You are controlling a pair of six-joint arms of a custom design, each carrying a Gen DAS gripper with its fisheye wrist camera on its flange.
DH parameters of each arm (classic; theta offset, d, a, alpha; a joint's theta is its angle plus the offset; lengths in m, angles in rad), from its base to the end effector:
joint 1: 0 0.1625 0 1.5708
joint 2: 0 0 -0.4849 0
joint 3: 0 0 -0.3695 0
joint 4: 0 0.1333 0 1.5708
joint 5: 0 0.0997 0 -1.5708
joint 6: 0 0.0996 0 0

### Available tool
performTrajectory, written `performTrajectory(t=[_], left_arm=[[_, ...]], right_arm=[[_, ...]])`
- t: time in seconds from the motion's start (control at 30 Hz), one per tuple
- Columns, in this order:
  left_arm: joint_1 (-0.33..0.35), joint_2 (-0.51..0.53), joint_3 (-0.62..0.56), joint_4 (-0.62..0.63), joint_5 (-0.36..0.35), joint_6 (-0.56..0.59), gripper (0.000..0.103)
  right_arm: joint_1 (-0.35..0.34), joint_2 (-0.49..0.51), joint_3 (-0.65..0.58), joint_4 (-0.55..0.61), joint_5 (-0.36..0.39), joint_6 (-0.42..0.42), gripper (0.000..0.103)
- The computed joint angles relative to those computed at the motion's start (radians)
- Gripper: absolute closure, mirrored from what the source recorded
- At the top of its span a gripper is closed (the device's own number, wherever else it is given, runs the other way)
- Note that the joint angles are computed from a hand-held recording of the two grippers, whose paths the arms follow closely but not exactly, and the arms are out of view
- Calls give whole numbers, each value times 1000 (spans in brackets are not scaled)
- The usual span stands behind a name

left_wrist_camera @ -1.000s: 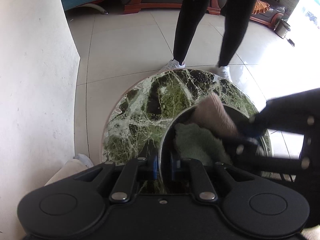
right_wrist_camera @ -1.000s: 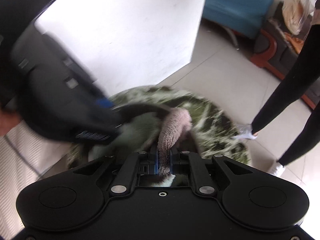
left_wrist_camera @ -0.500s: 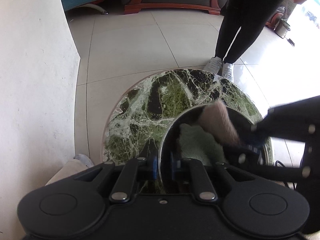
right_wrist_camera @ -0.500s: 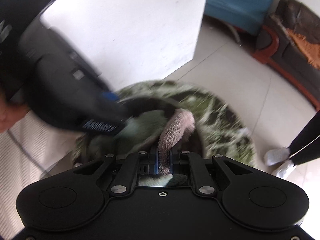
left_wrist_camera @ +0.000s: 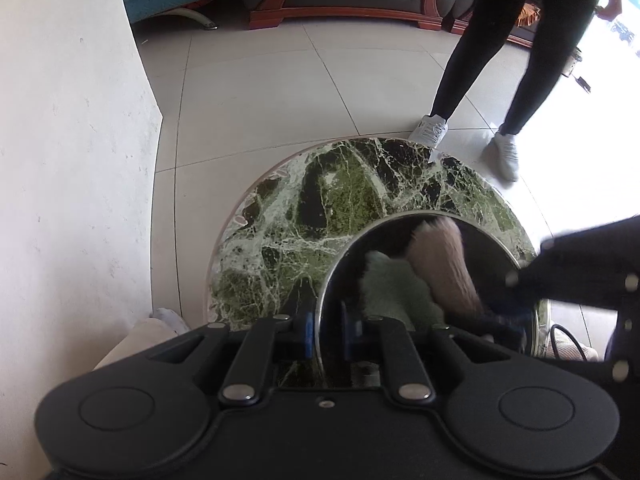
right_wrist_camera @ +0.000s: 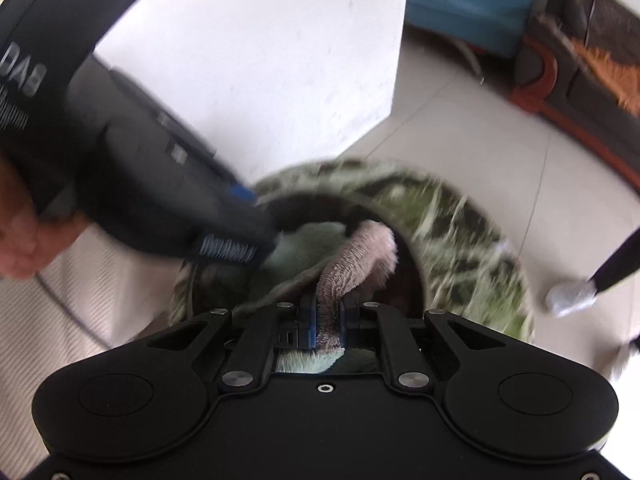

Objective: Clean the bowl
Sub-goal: 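Rub the towel around the inner wall with the right gripper while the left holds the rim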

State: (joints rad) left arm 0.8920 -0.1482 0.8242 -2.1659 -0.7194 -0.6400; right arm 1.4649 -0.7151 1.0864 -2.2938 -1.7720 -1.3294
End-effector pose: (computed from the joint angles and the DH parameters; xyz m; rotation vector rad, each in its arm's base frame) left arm -0.3791 -0.8016 -0.0706 0.0890 2.3574 -0.5798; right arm 0.0242 -0.8449 0.2891 1.5416 -2.2835 0.1859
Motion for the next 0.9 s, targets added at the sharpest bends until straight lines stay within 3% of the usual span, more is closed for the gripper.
performTrajectory(t=[0.13, 0.43, 0.63, 0.9], left_arm=[[-1, -1, 3, 3, 2, -7, 91], [1, 8, -16, 9, -1, 10, 90], [2, 16, -33, 26, 3, 3, 91], [5, 27, -43, 11, -1, 14, 90]], right_arm=[[0, 28, -38, -38, -17, -17, 93], [-8, -21, 15, 52, -28, 2, 93], [4, 15, -17, -27, -14, -19, 93], [-9, -18, 15, 27, -44, -14, 93]])
